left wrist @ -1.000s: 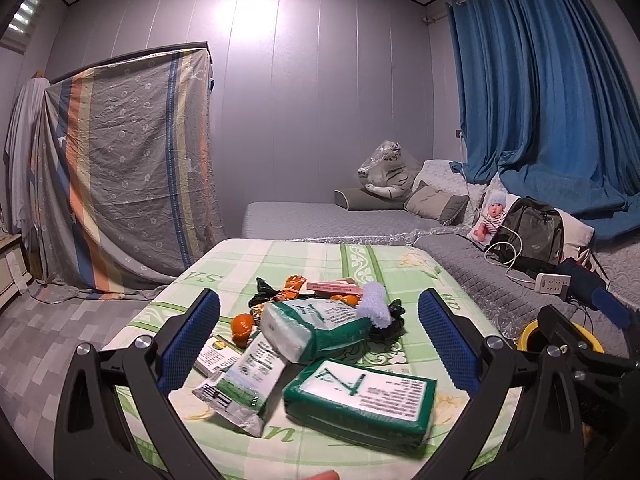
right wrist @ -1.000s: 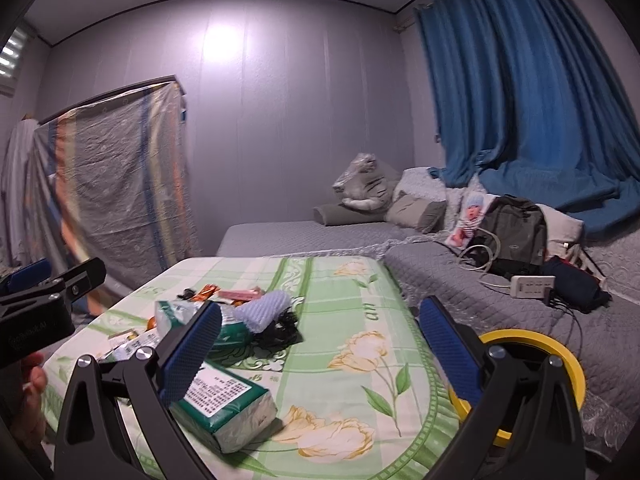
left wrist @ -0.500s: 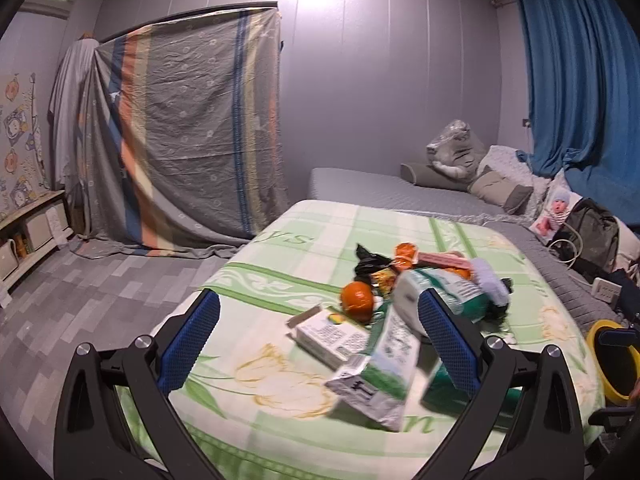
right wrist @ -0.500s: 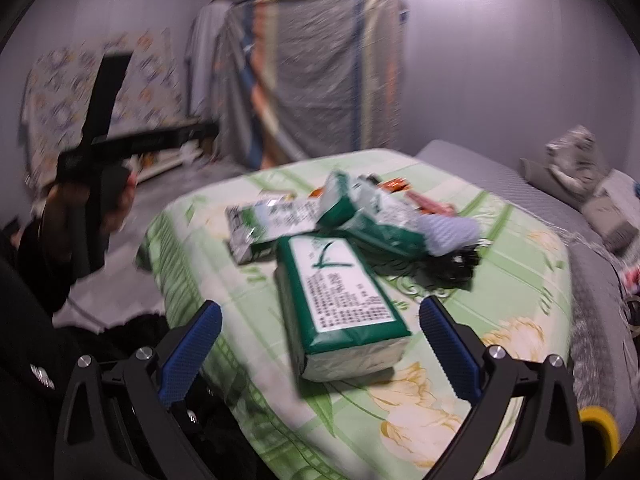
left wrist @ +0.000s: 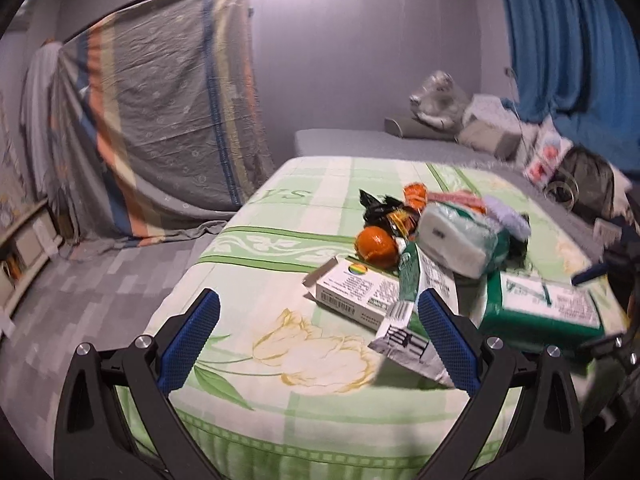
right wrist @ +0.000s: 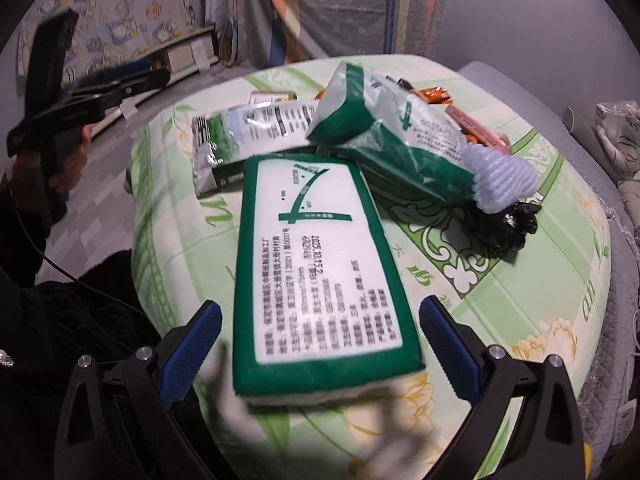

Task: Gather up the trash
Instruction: 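Grasp the green-and-white tissue pack with the right gripper and lift it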

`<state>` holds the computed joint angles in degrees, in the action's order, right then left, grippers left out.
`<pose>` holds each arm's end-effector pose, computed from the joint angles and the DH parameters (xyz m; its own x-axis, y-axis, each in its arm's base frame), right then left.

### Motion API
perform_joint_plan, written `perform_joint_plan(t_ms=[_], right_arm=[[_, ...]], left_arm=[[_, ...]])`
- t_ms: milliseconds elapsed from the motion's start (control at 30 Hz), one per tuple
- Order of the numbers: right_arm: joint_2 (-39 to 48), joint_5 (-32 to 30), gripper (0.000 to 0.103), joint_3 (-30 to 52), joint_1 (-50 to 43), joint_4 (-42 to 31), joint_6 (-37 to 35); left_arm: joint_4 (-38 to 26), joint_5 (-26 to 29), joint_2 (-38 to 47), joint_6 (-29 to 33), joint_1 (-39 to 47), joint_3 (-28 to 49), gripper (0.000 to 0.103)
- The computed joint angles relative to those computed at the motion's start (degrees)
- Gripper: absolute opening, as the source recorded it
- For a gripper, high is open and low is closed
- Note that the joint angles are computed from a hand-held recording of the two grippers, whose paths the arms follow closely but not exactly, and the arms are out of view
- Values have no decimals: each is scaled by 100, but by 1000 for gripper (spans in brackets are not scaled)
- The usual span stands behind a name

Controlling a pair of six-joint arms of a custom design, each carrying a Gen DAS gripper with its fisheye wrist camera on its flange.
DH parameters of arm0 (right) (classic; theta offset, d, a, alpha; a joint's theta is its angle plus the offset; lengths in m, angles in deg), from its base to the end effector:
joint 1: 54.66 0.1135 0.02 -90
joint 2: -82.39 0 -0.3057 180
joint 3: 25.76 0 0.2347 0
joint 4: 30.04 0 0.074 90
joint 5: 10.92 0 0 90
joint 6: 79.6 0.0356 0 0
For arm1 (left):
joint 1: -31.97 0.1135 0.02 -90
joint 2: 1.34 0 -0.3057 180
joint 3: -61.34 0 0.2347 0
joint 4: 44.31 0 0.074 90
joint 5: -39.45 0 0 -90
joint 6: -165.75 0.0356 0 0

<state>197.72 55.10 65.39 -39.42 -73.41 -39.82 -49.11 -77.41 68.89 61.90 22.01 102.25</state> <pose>0.3875 0.1206 0.1952 -0.2709 -0.8016 -0.5330 -0.9348 0.3513 -0.0531 0.2084 -0.0203 0.2269 -0.4852 -0.1316 -0.8645 -0.3401 0.9392 0.0479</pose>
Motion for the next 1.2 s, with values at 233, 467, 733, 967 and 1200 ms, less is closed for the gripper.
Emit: perform_joint_plan(t_ms=[233, 467, 733, 967, 1200], right_arm=[[618, 607, 95, 699, 383, -347, 117], [761, 587, 90, 823, 434, -422, 368], [862, 50, 82, 1212, 69, -1052, 711], [758, -907, 79, 1304, -553, -1426, 759], [475, -1916, 79, 1108, -1174, -1672, 905]], left_arm=[[-4, 664, 91, 164, 125, -8, 95], [-95, 1034, 252, 317, 288, 45, 95], [-207, 1456, 383, 791, 339, 228, 95], [-230, 1409, 593, 1357, 84, 411, 95], [-419, 1787, 1203, 1809, 80, 978, 95]])
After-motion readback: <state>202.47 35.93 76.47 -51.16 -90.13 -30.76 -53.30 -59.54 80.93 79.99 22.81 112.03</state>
